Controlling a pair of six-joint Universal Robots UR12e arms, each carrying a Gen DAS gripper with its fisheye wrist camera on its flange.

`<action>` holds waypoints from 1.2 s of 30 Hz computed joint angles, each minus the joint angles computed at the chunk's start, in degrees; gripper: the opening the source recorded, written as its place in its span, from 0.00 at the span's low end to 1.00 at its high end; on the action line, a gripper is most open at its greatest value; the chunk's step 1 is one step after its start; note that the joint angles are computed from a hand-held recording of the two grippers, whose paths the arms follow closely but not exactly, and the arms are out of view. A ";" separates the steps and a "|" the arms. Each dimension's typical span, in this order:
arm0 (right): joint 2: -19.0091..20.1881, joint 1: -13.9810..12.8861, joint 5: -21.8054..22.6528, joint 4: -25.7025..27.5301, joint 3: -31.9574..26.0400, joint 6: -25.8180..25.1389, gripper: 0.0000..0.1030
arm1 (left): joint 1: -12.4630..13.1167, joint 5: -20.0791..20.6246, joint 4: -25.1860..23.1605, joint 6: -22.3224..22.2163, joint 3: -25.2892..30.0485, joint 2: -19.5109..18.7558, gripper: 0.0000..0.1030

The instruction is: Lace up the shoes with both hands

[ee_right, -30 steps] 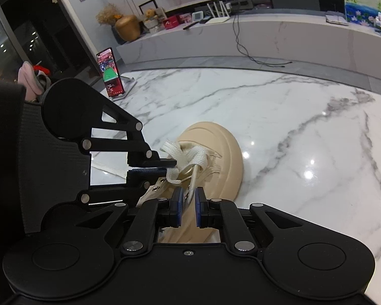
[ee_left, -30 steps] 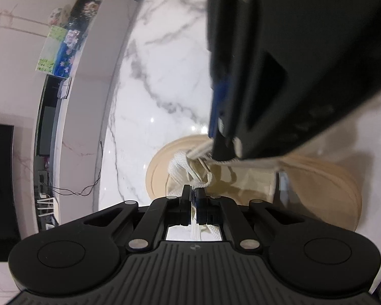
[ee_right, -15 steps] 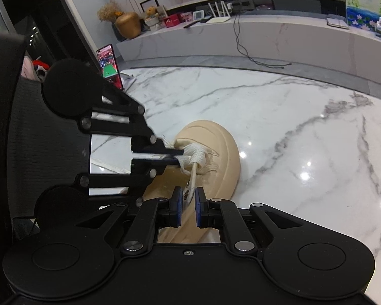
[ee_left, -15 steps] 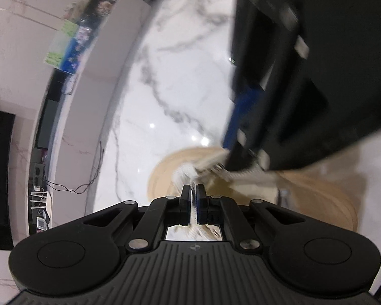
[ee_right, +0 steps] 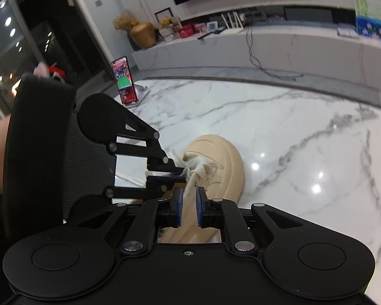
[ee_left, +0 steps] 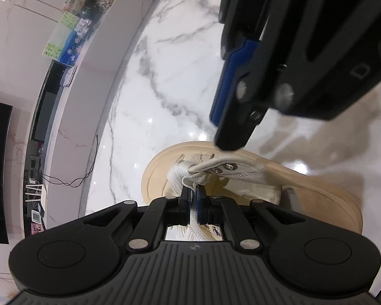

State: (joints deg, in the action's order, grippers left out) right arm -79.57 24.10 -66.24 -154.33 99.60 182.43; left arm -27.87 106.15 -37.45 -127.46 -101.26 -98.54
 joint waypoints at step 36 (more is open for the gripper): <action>4.81 -0.28 4.25 -1.35 -2.27 -24.25 0.08 | 1.24 -3.13 -1.85 -1.85 0.12 0.55 0.05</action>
State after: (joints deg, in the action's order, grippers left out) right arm -74.76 23.82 -61.99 -155.68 97.33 158.19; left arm -26.63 103.01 -39.30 -129.31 -101.14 -97.99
